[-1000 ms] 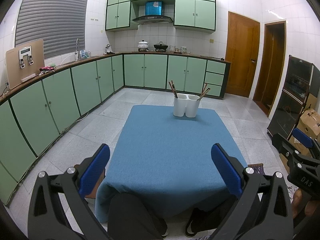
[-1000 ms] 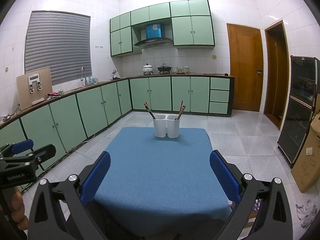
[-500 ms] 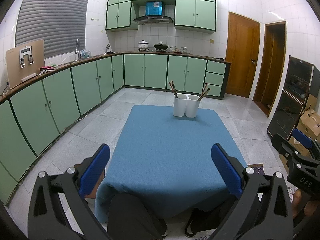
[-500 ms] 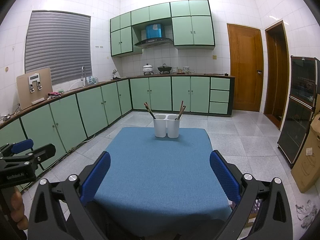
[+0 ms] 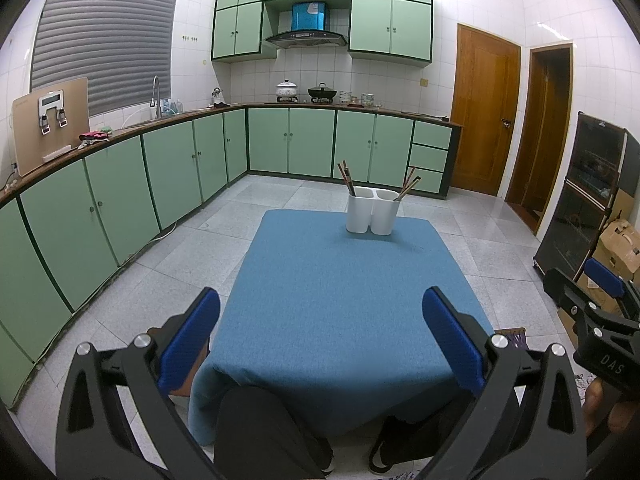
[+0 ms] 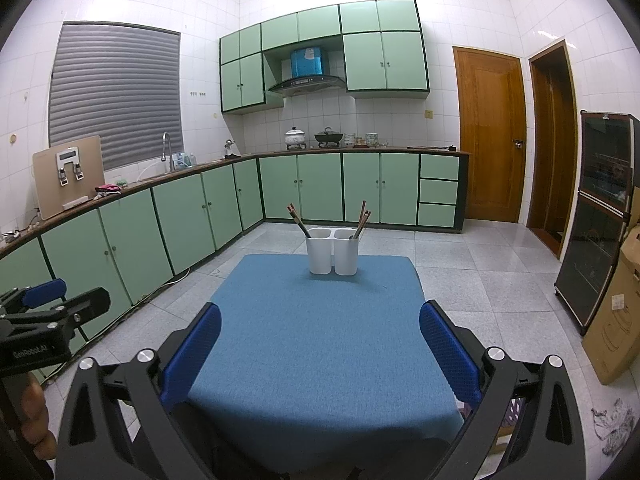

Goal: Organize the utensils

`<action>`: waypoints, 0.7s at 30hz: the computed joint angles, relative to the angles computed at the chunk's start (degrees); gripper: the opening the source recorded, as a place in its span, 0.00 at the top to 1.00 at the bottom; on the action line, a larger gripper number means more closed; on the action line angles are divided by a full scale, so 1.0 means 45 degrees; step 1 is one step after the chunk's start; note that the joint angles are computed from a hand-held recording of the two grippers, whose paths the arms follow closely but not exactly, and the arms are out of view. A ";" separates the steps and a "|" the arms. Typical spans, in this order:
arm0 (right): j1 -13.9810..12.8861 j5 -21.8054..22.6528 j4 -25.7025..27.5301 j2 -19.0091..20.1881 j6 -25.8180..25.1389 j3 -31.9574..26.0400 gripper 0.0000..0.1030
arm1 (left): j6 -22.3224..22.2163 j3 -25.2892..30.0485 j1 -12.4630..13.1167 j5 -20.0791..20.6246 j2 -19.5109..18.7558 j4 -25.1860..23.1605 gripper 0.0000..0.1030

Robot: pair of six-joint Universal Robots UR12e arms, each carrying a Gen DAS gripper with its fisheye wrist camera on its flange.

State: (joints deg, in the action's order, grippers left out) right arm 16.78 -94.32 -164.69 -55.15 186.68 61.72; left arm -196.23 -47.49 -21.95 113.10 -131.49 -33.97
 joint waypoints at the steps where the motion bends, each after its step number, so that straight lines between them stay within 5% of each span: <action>1: -0.0004 0.0012 0.0005 -0.0002 0.0009 0.0001 0.06 | -0.0002 -0.0014 0.0002 -0.0012 0.0008 0.0008 0.05; 21: -0.0003 0.0004 0.0014 -0.0006 0.0017 0.0006 0.06 | -0.0022 0.0131 -0.0128 0.0160 -0.0049 0.0030 0.05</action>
State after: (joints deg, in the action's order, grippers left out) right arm 16.76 -94.31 -164.63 -55.18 186.75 61.75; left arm -196.33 -46.90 -22.53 113.82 -131.71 -33.84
